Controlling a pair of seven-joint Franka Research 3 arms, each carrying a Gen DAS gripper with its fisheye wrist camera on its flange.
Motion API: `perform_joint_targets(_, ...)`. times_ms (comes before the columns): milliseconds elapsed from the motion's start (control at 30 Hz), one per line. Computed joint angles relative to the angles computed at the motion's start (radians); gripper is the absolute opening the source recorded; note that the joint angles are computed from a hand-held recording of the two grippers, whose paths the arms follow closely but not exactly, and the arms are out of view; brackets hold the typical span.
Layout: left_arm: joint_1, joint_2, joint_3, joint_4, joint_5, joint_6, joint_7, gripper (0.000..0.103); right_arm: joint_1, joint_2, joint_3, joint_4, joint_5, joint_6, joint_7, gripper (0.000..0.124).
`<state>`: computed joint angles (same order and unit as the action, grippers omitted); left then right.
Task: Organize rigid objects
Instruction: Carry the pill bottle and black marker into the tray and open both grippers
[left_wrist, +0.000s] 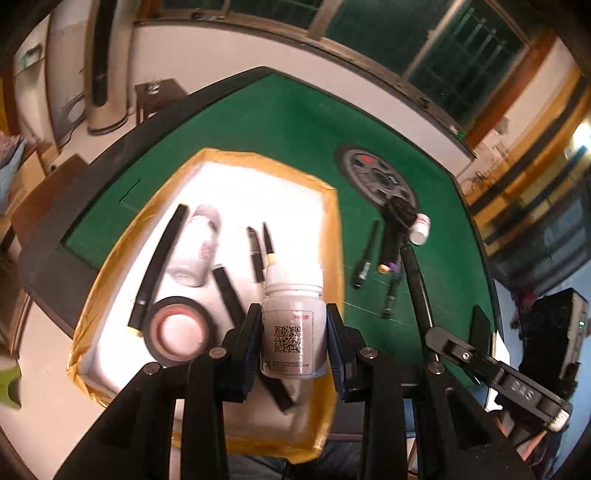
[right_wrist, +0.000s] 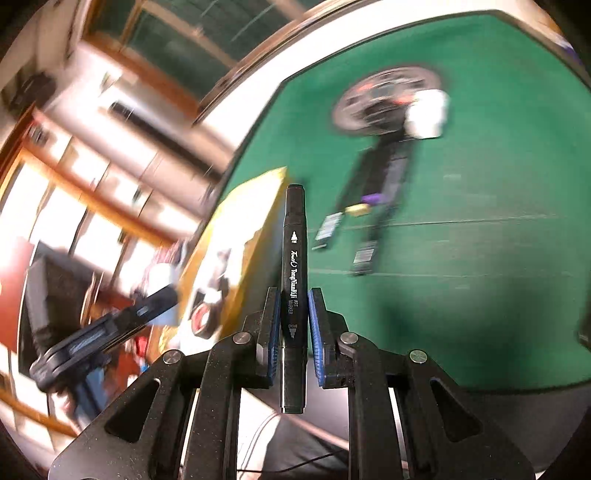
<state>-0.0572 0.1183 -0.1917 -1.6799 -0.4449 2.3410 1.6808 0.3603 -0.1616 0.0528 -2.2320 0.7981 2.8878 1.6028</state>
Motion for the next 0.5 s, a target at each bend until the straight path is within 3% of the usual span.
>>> perform_joint_targets(67, 0.007, 0.020, 0.004, 0.013, -0.010, -0.007, -0.010, 0.033, 0.010, 0.050, 0.009, 0.062, -0.015, -0.020, -0.010, 0.015)
perform_joint_targets(333, 0.034, 0.145, -0.015, 0.141, -0.034, -0.048, -0.077, 0.033, -0.014, 0.275, 0.036, 0.324, -0.248, -0.105, 0.140, 0.015)
perform_joint_targets(500, 0.028, 0.226, -0.023, 0.240, 0.061, -0.085, -0.140, 0.033, -0.024, 0.375, 0.023, 0.463, -0.376, -0.193, 0.242, 0.015)
